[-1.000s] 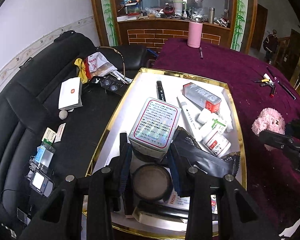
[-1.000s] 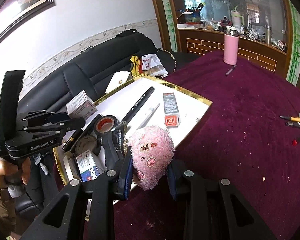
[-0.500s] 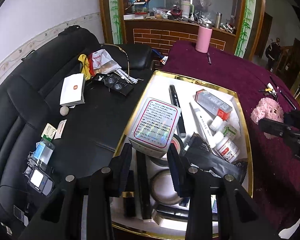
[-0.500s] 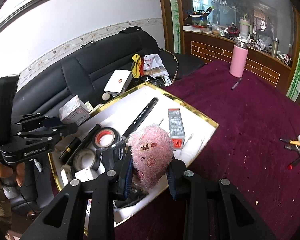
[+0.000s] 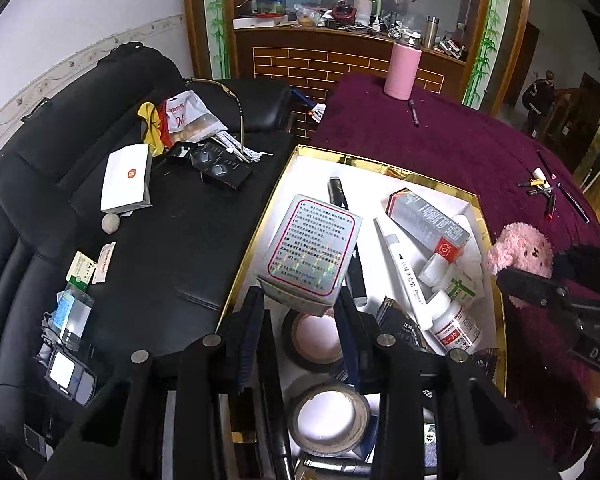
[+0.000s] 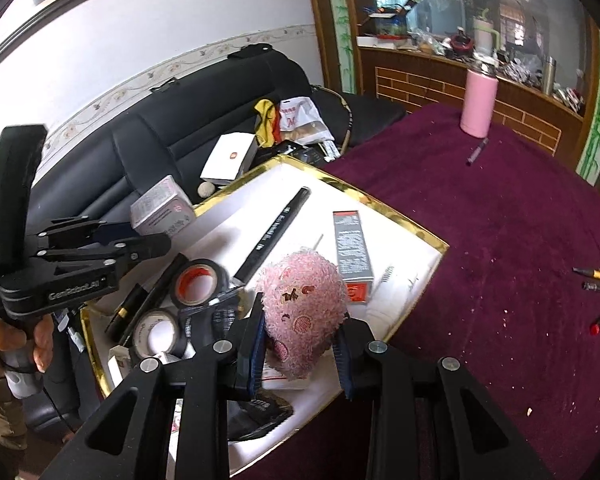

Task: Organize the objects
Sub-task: 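Lower the white cube box and plush toy into the tray with both tools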

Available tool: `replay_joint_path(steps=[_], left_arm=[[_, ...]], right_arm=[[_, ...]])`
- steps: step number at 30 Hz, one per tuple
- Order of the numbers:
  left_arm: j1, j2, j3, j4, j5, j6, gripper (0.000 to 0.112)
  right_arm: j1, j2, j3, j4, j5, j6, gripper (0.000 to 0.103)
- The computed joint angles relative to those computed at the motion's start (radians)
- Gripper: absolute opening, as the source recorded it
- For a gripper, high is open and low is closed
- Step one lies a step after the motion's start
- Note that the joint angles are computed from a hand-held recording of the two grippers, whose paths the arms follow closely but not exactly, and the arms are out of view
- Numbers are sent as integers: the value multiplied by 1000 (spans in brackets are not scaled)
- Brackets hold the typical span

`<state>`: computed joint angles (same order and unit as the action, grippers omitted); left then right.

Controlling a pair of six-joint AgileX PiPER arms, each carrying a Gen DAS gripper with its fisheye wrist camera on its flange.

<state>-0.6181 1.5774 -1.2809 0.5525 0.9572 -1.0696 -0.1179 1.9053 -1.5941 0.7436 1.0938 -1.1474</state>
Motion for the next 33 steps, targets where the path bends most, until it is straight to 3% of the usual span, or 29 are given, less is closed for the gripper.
replay_joint_path(steps=[10, 23, 33], left_arm=[[30, 33, -35, -46, -30, 65, 35], [80, 98, -103, -102, -25, 143, 35], [127, 166, -165, -148, -25, 206, 35]], right_arm=[[16, 16, -35, -18, -8, 37, 32], [-20, 158, -238, -48, 50, 131, 32], [22, 242, -379, -142, 23, 202, 32]])
